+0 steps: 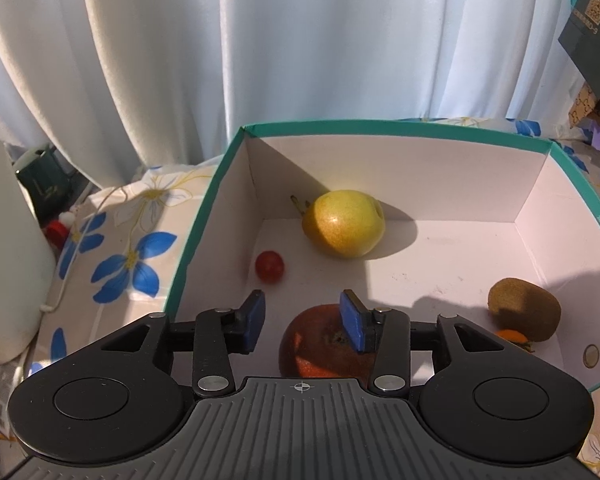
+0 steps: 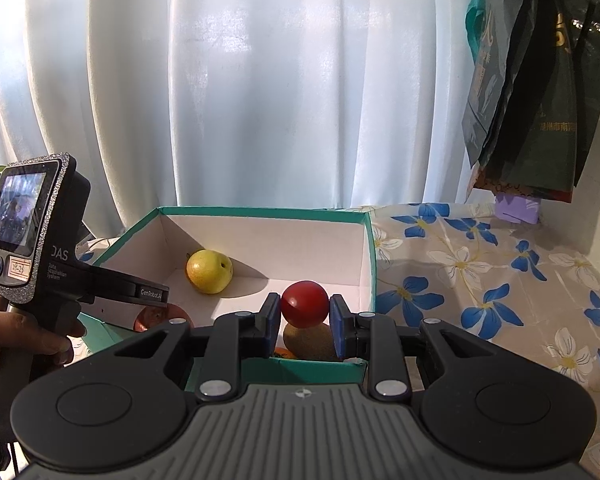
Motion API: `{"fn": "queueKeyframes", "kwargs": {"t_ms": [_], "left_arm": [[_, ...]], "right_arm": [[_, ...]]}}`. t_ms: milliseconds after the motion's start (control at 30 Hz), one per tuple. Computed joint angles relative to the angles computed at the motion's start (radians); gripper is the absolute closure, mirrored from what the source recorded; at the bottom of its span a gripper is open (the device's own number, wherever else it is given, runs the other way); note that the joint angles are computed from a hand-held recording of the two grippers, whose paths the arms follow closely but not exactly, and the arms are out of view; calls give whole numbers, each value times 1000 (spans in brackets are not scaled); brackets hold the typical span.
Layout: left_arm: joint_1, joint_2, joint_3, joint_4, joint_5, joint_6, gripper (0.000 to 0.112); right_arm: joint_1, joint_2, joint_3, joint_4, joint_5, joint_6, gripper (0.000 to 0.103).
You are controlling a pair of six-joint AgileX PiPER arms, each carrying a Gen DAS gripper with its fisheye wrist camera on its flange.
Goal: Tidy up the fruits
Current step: 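Lower the cherry tomato into the teal box and open the right tool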
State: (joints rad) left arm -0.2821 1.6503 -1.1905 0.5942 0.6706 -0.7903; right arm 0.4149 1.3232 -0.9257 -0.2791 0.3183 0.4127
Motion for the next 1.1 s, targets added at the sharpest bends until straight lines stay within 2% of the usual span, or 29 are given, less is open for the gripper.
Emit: {"fn": "queueKeyframes", "kwargs": {"t_ms": [67,233,367,500,800,1100], "left_arm": [[-24,-24,20,78,9,-78,43],[-43,-135,65,92,42,-147,41],[-99,-255,145,180,108,-288,26],[-123,-316,185,184,139,-311,25],[-133,-329,210,141,168,-295,25],[-170,-337,217,156,186,-309,25]], "right_arm": [[-1,8,-5,2,0,-5,78],[-6,26,-12,18,-5,-29,77],[-6,40,-9,-8,-20,-8,77],[-6,68,-12,-36,-27,18,77],[-12,151,-30,12,-40,-43,77],[-26,150,-33,31,-38,-69,77]]}}
